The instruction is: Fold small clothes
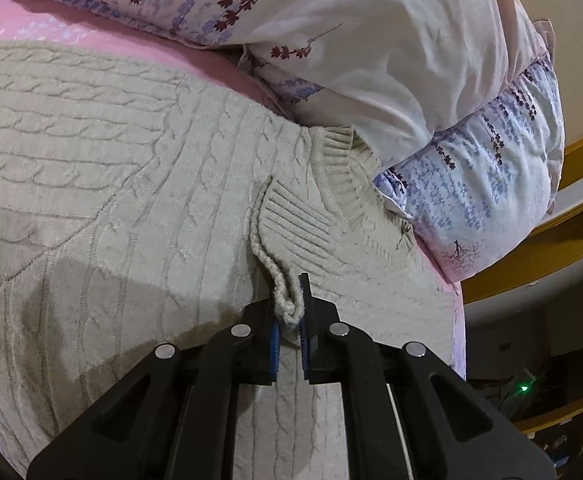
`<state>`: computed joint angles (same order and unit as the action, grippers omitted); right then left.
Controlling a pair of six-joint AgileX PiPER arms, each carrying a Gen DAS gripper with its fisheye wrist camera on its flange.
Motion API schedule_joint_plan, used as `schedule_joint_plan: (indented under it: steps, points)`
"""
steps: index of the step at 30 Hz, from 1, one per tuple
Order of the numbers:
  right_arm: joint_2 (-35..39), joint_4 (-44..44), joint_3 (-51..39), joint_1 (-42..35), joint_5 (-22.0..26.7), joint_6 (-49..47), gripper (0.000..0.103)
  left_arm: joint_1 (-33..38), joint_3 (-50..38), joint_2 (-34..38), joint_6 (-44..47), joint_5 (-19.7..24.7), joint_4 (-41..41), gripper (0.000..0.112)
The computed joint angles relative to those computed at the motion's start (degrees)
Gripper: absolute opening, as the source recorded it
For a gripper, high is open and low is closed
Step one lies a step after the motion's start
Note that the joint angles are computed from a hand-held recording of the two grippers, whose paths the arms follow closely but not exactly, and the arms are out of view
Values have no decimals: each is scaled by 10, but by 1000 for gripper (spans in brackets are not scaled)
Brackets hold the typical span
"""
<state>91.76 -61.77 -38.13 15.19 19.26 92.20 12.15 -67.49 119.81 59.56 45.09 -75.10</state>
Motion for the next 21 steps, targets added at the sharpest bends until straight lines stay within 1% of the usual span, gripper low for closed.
schedule_joint_plan:
  steps: [2, 4, 5, 6, 7, 9, 11, 12, 13, 16, 18, 19, 21]
  points:
    - [-33, -49, 19, 27, 22, 68, 49, 0, 9, -16, 2, -7, 14, 8]
    - [-68, -85, 27, 65, 53, 112, 53, 5, 26, -39, 17, -16, 22, 9]
    - [-80, -95, 23, 83, 57, 115, 56, 11, 34, -50, 30, -16, 21, 9]
    - [-78, -89, 9, 99, 52, 96, 59, 18, 42, -60, 41, -14, 20, 11]
    - [-70, -76, -6, 106, 47, 72, 60, 31, 53, -73, 50, -12, 23, 11]
    - [-31, -47, -50, 127, 39, 20, 61, 57, 72, -95, 70, -7, 24, 11]
    - [23, 8, -108, 144, 26, -53, 61, 100, 98, -119, 96, 0, 23, 20]
    - [47, 37, -136, 148, 21, -89, 61, 122, 107, -128, 101, 3, 25, 40]
    - [82, 79, -178, 155, 21, -140, 61, 150, 118, -138, 104, 3, 26, 54]
    - [152, 176, -268, 167, 26, -248, 61, 227, 132, -157, 118, 4, 29, 55]
    - [201, 235, -336, 184, 48, -306, 61, 271, 123, -155, 102, 5, 43, 55]
    - [227, 261, -371, 192, 62, -334, 62, 296, 112, -146, 80, 9, 56, 55]
    - [258, 272, -410, 205, 92, -352, 67, 328, 89, -122, 48, 21, 76, 55]
